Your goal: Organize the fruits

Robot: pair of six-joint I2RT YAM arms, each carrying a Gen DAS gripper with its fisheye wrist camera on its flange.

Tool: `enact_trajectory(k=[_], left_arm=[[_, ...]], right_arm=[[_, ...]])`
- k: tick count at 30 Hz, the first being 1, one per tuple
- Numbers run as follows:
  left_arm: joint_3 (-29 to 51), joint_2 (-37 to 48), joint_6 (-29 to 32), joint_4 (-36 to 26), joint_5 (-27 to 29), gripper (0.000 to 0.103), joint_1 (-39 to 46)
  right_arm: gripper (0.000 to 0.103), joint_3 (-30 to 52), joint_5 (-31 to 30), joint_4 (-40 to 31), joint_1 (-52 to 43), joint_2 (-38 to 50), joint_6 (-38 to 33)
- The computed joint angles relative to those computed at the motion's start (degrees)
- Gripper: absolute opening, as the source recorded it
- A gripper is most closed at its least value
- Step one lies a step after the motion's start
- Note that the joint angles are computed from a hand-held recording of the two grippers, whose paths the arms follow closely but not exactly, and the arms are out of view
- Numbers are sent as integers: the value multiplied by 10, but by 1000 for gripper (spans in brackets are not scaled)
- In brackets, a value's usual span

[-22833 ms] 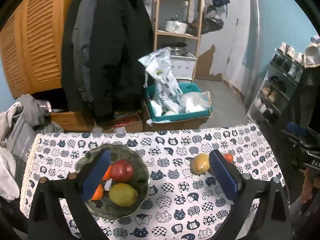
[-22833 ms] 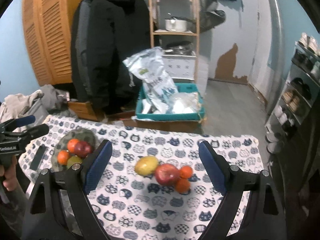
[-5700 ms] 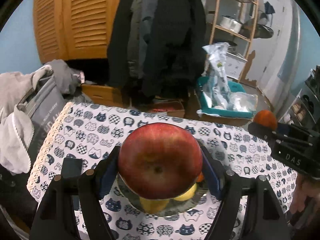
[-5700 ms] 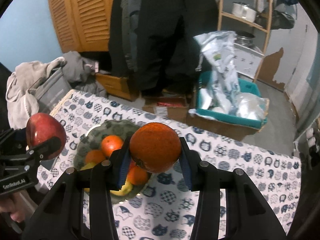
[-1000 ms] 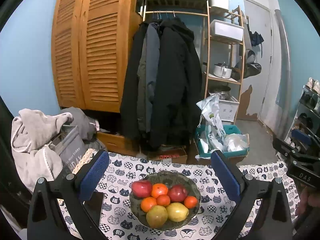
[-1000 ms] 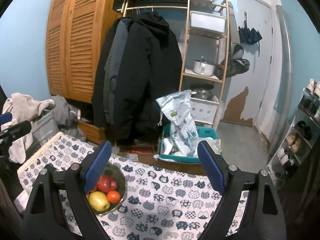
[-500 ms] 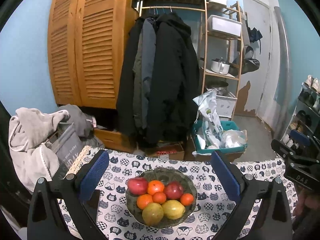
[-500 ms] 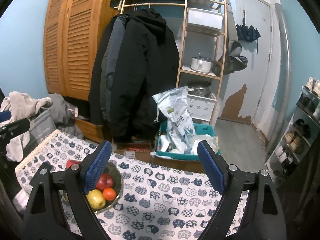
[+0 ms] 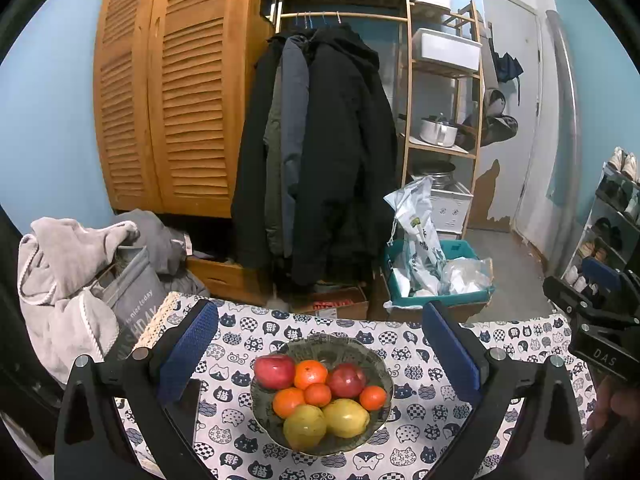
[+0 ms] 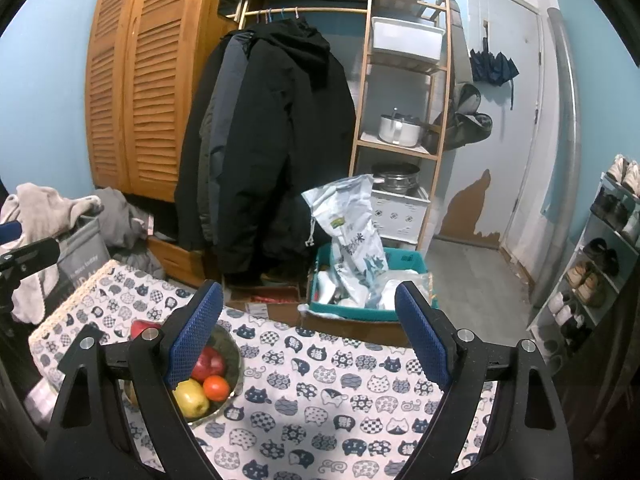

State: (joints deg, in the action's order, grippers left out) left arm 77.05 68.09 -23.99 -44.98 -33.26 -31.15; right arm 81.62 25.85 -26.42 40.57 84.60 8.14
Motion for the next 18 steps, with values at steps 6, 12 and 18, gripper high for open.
enact_trajectory(k=[6,12,18], left_arm=[[2,1,-2,-2,-2,102,-2],[2,3,-2,-1,-3,102,-3],[0,4,-3,-1,-8,102,-8]], right_arm=[[86,-5,-7,4,-10,-6,-6],[86,-5,-8,3,-10,-6,-5],[86,-5,-9,6,-15,-8,-9]])
